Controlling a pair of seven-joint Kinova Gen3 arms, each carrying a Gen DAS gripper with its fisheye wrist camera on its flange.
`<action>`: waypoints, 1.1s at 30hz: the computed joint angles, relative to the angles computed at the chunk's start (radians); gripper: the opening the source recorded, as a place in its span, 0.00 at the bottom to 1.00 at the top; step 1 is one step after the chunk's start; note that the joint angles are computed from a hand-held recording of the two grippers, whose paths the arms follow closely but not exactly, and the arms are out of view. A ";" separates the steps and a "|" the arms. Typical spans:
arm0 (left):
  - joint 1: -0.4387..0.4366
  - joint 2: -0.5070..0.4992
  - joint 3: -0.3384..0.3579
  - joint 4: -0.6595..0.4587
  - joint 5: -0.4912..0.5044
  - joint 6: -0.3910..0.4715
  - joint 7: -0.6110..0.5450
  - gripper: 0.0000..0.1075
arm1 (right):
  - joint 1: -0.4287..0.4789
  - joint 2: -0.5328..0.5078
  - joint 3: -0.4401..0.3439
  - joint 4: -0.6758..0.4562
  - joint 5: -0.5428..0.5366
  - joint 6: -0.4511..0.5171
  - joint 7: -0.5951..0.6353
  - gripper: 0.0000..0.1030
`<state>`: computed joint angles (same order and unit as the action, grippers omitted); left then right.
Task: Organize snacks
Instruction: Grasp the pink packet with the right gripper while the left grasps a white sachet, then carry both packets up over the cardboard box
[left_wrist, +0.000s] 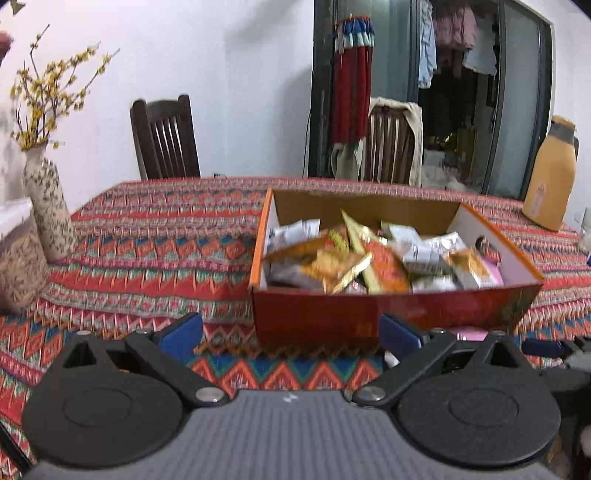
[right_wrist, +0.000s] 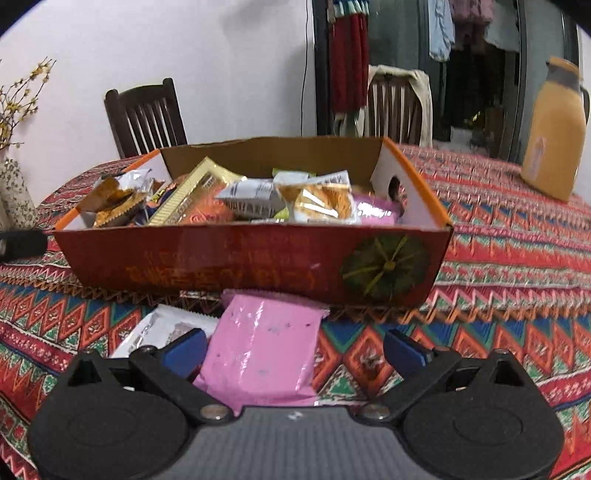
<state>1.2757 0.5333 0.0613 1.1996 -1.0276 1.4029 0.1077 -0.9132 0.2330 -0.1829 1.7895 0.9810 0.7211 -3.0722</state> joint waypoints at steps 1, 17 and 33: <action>-0.001 -0.002 0.002 0.008 0.007 -0.002 0.005 0.96 | 0.002 0.006 -0.002 -0.004 -0.005 0.000 0.011 0.93; -0.019 0.064 0.005 -0.115 0.108 -0.033 -0.113 0.96 | -0.017 -0.087 -0.039 0.128 0.206 0.001 -0.191 0.59; -0.031 0.317 -0.103 -0.540 0.342 0.046 -0.420 0.80 | 0.127 -0.182 -0.127 0.278 0.327 -0.019 -0.352 0.59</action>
